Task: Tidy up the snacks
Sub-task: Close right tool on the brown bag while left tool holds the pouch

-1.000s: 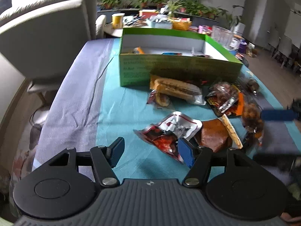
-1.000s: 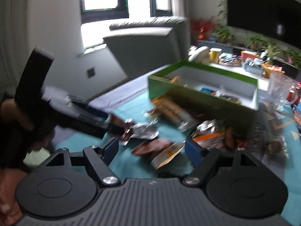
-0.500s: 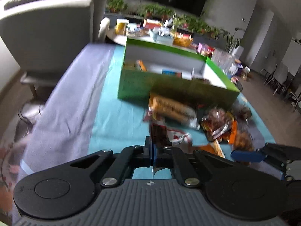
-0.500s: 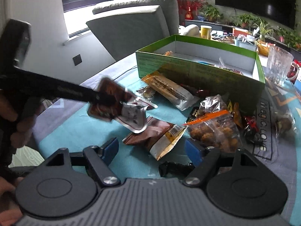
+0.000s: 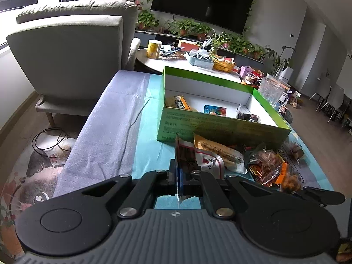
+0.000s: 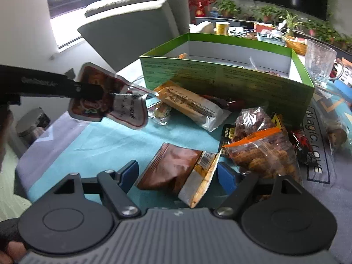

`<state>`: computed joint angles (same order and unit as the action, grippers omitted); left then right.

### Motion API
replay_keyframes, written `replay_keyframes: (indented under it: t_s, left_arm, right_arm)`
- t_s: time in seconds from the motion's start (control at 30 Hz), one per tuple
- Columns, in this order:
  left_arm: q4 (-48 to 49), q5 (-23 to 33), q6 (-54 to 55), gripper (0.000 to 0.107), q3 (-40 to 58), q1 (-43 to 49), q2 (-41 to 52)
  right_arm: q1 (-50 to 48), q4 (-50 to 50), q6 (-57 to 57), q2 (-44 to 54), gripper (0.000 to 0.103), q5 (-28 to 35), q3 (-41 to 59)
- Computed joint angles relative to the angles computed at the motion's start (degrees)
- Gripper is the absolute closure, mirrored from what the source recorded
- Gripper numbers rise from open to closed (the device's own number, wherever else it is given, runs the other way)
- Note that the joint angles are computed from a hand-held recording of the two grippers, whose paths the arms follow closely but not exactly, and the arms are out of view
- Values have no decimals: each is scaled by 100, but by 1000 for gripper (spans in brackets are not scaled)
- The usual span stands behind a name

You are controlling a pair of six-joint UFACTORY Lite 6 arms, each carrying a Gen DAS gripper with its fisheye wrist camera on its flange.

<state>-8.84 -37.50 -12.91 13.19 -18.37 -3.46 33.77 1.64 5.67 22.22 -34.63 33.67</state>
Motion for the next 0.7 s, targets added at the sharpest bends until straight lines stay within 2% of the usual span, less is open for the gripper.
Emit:
replay_keyframes:
  t_s: [0.1, 0.2, 0.43, 0.7]
  left_arm:
    - [155, -77, -67, 105, 46, 88, 129]
    - [215, -110, -95, 105, 58, 125, 165]
    - [295, -127, -6, 105, -27, 249, -170]
    - [253, -110, 129, 105, 8, 276, -370]
  right_arm:
    - [342, 798, -640, 163, 57, -41, 87]
    - [402, 887, -764, 70, 57, -282, -55]
    - [-101, -326, 248, -674, 58, -476, -563]
    - [-351, -804, 799, -1423, 58, -662, -802]
